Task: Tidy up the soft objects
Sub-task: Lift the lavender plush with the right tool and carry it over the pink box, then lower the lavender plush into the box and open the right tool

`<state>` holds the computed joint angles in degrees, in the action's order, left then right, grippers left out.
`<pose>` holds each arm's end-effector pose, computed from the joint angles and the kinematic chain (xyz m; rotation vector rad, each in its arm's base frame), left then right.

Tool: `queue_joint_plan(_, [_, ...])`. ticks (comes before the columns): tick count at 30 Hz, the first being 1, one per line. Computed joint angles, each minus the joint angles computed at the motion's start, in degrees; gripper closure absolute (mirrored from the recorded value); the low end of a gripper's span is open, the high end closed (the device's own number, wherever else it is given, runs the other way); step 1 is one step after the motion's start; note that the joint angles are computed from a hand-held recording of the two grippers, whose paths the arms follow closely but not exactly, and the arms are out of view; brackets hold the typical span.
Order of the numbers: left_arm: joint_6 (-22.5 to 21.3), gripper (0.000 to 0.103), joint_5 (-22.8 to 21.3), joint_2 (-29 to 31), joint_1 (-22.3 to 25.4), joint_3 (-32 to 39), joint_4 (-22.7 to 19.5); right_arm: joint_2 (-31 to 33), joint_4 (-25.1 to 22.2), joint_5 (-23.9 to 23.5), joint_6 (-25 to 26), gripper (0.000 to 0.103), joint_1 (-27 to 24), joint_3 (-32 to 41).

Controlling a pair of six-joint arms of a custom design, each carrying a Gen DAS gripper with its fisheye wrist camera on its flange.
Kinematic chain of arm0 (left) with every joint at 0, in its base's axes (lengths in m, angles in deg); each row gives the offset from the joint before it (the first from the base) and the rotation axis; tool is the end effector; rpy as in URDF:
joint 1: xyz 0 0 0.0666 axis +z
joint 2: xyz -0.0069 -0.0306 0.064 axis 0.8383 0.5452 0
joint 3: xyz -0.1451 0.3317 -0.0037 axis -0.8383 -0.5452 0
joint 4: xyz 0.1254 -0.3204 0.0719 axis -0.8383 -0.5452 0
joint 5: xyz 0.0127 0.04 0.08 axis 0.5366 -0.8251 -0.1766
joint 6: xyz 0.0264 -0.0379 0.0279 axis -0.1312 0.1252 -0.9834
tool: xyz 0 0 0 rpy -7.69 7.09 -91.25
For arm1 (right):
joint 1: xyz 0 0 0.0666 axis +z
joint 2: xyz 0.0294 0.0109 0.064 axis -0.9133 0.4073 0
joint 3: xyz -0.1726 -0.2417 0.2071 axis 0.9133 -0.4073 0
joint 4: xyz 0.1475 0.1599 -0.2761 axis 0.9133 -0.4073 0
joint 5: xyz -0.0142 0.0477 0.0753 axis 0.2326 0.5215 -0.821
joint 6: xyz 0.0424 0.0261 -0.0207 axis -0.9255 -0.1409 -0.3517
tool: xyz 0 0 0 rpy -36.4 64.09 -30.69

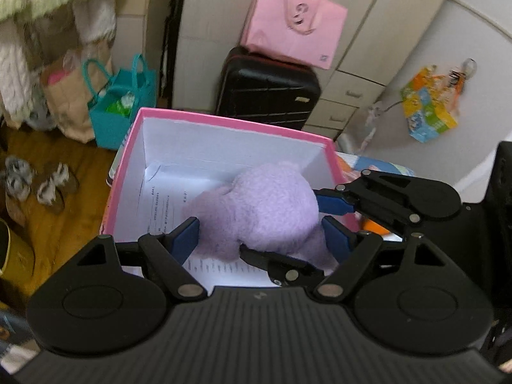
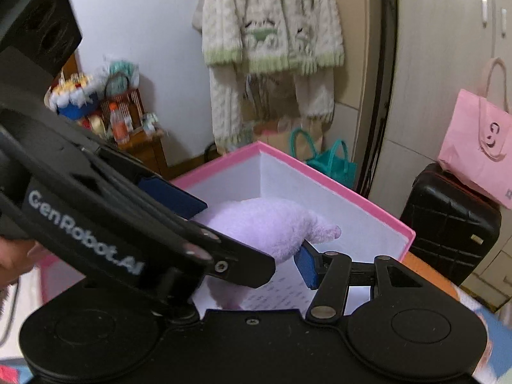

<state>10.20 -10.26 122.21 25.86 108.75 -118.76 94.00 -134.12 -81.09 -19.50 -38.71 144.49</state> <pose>0.5346 -0.3138 0.3399 -0.3758 2.4493 -0.2980 0.5808 0.3182 0.3106 -1.2526 2.0162 0.6282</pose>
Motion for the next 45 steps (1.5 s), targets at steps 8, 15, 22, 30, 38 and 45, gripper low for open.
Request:
queue_joint_plan(8, [3.88, 0.035, 3.98, 3.76, 2.65, 2.97, -2.35, 15.95, -21.70, 4.01, 10.59, 0.042, 1.29, 28.10])
queue_joint_plan(15, [6.11, 0.039, 4.95, 4.40, 3.22, 3.16, -2.31, 20.52, -26.48, 8.62, 16.40, 0.042, 2.82, 35.96])
queue_joint_plan(22, [3.39, 0.036, -0.33, 4.15, 2.19, 3.21, -2.42, 16.90, -22.37, 12.31, 16.92, 0.031, 3.25, 29.73])
queue_joint_plan(30, [1.16, 0.028, -3.62, -0.67, 0.25, -1.13, -0.27, 4.95, -10.36, 14.40, 15.92, 0.019, 2.61, 10.71])
queue_joint_plan(38, [-2.32, 0.024, -9.26, -4.97, -3.38, -3.39, -3.31, -5.98, -4.10, 12.82, 15.88, 0.019, 0.65, -4.14])
queue_joint_plan(45, [-5.73, 0.020, -14.42, -8.15, -7.91, -3.55, -7.25, -15.82, -1.85, 11.78, 15.13, 0.019, -0.62, -14.69])
